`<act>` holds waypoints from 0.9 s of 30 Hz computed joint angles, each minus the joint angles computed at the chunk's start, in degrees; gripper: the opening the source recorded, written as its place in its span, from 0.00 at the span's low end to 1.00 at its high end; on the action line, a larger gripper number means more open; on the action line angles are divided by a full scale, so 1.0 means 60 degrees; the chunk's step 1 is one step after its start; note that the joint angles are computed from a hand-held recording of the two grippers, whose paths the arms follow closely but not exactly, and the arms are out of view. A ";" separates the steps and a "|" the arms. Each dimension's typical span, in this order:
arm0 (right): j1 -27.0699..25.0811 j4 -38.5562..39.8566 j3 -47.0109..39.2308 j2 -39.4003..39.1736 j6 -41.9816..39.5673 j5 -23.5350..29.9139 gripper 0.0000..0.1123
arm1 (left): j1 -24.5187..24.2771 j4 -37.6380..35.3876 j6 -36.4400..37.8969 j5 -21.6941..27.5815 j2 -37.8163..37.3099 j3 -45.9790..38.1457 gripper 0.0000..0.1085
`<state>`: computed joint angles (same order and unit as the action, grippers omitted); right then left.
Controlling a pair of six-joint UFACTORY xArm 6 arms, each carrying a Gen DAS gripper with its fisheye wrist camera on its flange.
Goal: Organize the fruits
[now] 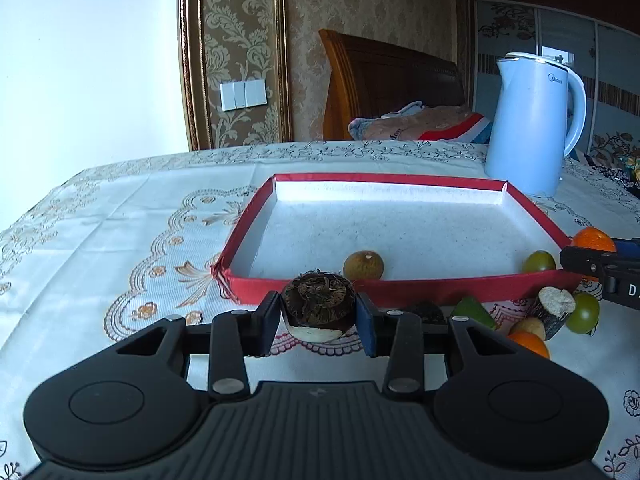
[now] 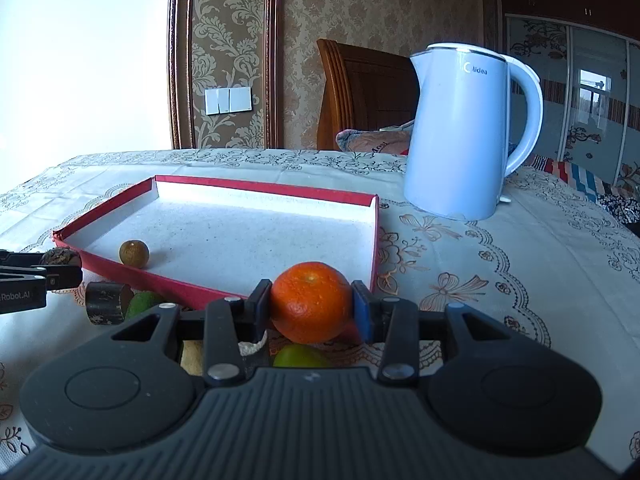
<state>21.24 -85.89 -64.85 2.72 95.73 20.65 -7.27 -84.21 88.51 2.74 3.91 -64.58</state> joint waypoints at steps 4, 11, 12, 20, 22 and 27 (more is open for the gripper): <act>0.0006 0.0319 -0.0506 0.0321 -0.0480 0.0130 0.35 | -0.0027 0.1866 -0.1981 0.0349 0.0286 -0.0387 0.36; -0.0123 0.1759 -0.1866 0.1421 -0.1827 0.0129 0.35 | 0.0071 0.5104 -0.5640 0.0978 0.1633 -0.1856 0.36; -0.0157 0.2111 -0.2136 0.1641 -0.2134 0.0153 0.35 | 0.0062 0.5502 -0.6047 0.0997 0.1778 -0.1997 0.36; -0.0411 0.4586 -0.3917 0.3184 -0.4070 0.0447 0.35 | 0.0078 0.7459 -0.8194 0.1260 0.2724 -0.3085 0.36; -0.0421 0.4838 -0.4235 0.3450 -0.4316 0.0621 0.35 | 0.0097 0.7897 -0.8647 0.1336 0.2943 -0.3372 0.36; -0.0418 0.5542 -0.4877 0.3993 -0.5047 0.0902 0.35 | 0.0152 0.9095 -0.9862 0.1527 0.3425 -0.3967 0.36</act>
<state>18.74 -52.64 -94.10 26.68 65.45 26.06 -6.36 -29.64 29.34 11.90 24.46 -88.39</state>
